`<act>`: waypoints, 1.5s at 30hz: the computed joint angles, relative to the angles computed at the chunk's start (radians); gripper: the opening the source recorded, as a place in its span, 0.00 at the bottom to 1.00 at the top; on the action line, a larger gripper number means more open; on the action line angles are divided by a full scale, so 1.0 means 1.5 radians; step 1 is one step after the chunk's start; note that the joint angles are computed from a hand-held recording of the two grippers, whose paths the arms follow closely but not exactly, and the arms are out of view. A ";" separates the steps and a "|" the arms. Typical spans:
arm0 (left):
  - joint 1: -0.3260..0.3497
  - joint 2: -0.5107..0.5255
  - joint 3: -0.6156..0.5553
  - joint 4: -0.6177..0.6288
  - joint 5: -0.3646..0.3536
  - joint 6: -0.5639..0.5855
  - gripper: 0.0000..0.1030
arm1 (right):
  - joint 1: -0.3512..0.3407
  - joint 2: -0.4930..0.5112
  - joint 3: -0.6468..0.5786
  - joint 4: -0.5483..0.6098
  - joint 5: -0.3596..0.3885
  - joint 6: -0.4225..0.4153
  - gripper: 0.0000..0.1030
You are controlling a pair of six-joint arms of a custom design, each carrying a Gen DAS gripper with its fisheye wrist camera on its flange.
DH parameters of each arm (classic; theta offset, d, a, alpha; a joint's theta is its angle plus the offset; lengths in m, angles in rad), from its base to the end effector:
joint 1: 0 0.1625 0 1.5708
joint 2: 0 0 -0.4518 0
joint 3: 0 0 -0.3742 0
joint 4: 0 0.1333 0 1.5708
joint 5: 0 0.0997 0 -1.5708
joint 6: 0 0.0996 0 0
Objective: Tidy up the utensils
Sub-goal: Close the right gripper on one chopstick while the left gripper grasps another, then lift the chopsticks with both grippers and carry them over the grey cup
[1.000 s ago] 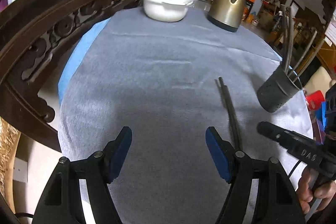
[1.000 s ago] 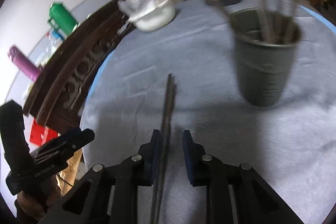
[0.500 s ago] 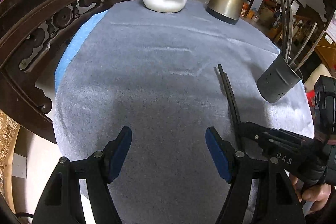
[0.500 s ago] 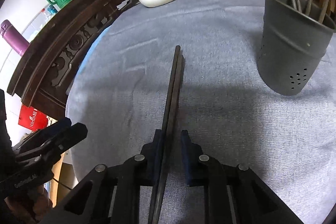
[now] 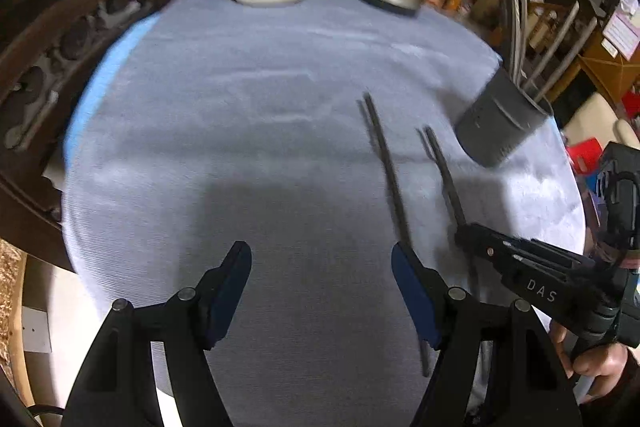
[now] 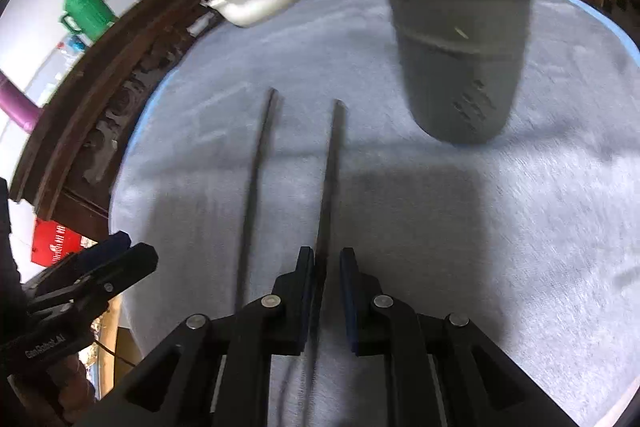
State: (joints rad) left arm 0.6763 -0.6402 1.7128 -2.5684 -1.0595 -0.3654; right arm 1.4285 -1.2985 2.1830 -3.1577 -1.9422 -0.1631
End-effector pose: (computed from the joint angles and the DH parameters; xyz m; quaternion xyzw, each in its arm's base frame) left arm -0.3806 -0.5388 0.0096 0.2619 0.9307 -0.1196 0.2256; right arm 0.0260 -0.5035 0.3017 -0.0539 -0.9234 0.3078 0.2228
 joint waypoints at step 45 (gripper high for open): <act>0.035 0.090 -0.168 0.142 -0.112 0.048 0.34 | -0.017 -0.004 -0.087 0.130 0.032 0.053 0.20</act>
State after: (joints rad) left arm 0.7282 -0.5046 1.4608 -2.3559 -1.2270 -0.2935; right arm 1.4025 -1.3047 2.0523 -2.9622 -1.8943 -0.0829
